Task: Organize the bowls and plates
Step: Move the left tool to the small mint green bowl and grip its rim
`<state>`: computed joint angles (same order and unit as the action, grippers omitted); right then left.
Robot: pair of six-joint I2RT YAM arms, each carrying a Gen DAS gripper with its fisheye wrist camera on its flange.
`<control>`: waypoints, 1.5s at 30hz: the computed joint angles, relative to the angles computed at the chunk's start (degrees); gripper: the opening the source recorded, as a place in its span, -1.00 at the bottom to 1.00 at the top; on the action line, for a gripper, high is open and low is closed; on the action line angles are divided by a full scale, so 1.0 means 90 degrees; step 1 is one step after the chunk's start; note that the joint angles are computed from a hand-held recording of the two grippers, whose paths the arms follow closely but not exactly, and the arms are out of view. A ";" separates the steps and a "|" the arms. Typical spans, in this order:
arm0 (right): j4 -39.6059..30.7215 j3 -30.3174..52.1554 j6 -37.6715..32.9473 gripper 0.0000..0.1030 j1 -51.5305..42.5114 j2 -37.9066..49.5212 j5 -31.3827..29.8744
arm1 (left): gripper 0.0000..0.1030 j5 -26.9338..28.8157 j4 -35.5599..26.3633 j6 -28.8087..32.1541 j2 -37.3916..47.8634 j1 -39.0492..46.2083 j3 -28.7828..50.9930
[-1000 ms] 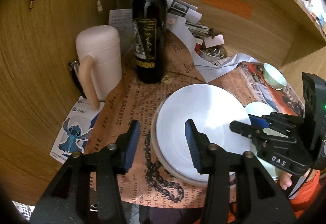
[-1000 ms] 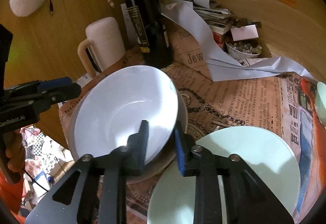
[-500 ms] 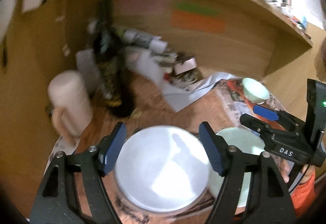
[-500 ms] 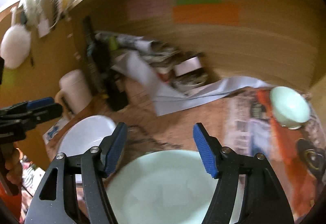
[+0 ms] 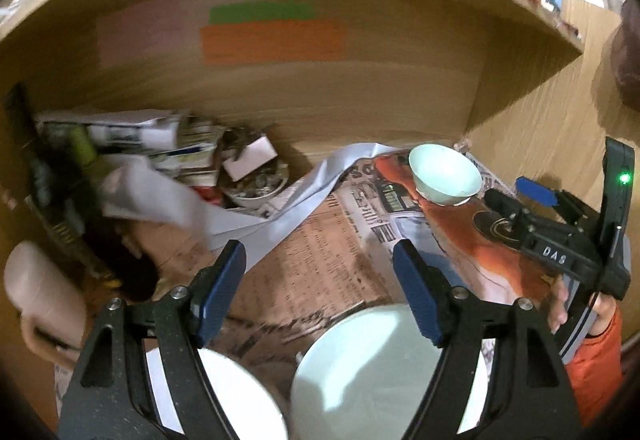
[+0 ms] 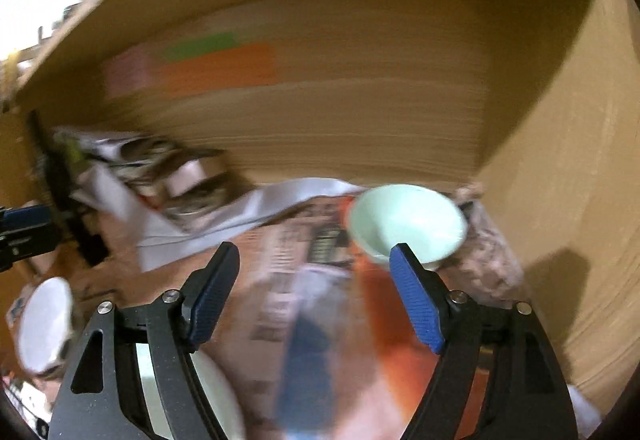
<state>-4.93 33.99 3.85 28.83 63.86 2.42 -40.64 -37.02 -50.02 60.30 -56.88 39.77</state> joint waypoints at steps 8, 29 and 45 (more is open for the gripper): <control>0.0208 0.0779 -0.0184 0.44 -0.1377 0.1625 -0.0358 | 0.48 0.1636 0.1086 0.1497 0.1643 0.1607 0.0814; -0.0381 0.2560 -0.0183 -0.52 -0.1860 0.4356 -0.0434 | 0.48 0.2604 0.1715 0.2502 0.4200 0.2646 0.2380; -0.0712 0.1066 -0.0975 -0.58 -0.1269 0.2839 -0.1578 | 0.35 0.3304 0.1542 0.2494 0.5443 0.2853 0.3043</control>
<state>-11.34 43.58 -4.92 17.41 89.41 -11.79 -10.89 -23.14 -27.57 109.28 -31.20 67.15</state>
